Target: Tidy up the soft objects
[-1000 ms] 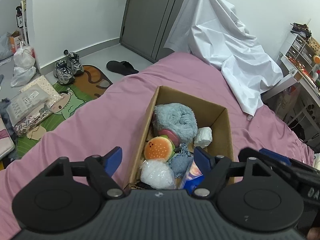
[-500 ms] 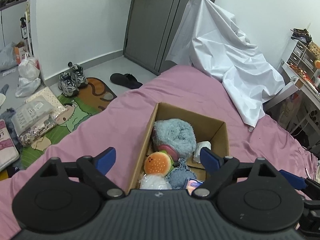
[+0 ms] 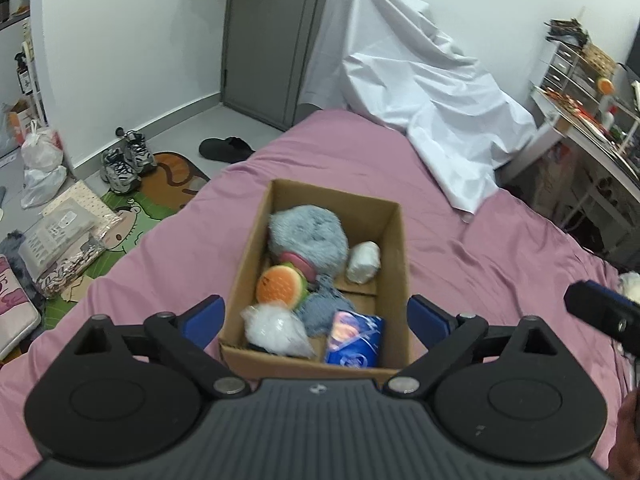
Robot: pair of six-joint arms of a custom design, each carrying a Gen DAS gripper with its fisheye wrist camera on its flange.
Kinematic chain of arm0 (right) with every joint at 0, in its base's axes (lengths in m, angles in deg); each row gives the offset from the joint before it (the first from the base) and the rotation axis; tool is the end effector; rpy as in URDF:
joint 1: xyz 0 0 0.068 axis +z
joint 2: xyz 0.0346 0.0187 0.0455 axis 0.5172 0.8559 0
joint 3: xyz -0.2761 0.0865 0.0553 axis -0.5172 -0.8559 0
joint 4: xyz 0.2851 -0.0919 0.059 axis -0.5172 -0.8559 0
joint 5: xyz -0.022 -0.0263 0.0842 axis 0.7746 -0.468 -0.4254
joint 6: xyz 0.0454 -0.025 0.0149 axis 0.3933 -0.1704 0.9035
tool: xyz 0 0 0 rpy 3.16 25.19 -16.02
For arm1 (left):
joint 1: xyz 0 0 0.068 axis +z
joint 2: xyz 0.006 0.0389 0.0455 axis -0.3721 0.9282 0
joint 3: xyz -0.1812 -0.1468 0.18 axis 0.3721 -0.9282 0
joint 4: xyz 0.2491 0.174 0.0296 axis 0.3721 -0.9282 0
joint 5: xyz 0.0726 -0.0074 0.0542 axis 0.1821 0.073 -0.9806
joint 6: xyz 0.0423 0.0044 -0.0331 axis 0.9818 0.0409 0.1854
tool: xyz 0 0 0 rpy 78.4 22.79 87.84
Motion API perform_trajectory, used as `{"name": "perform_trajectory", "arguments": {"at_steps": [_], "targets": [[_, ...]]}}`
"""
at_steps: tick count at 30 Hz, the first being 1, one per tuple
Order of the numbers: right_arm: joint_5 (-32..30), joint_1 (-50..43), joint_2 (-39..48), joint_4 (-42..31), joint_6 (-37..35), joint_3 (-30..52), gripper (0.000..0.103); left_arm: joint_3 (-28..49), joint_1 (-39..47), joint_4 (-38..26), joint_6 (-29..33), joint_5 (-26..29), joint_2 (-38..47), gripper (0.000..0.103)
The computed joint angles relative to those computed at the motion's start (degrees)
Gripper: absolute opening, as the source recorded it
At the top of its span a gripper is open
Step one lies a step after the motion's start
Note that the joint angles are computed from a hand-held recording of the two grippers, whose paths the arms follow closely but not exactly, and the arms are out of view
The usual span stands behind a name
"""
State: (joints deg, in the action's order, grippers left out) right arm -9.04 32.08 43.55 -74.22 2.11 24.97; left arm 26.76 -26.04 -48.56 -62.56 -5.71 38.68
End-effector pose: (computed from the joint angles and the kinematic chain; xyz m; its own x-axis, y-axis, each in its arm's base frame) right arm 0.2454 0.0117 0.2593 -0.5070 0.2576 -0.8226 -0.0694 0.9390 0.3368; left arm 0.3238 -0.0321 0.2789 -0.7527 0.0633 -0.6553 0.2286 0.9586 -0.1699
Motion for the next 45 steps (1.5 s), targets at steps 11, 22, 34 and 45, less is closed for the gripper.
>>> {"name": "perform_trajectory", "arguments": {"at_steps": [11,22,34,45], "targets": [[0.5,-4.9,-13.2,-11.6,-1.1,-1.2,0.103,-0.7,-0.5,-7.1,2.1,1.0,-7.9,0.102],[0.3,-6.8,-25.3,-25.7,-4.0,0.3,0.103,-1.0,0.5,-14.7,4.1,4.3,-16.3,0.102],[8.6,0.3,-34.8,-37.6,0.1,2.9,0.103,-1.3,2.8,-23.4,7.9,8.3,-25.3,0.102],[28.0,21.0,-35.8,-44.1,10.2,6.0,0.103,-1.8,5.6,-29.3,11.0,10.0,-30.4,0.102]]}}
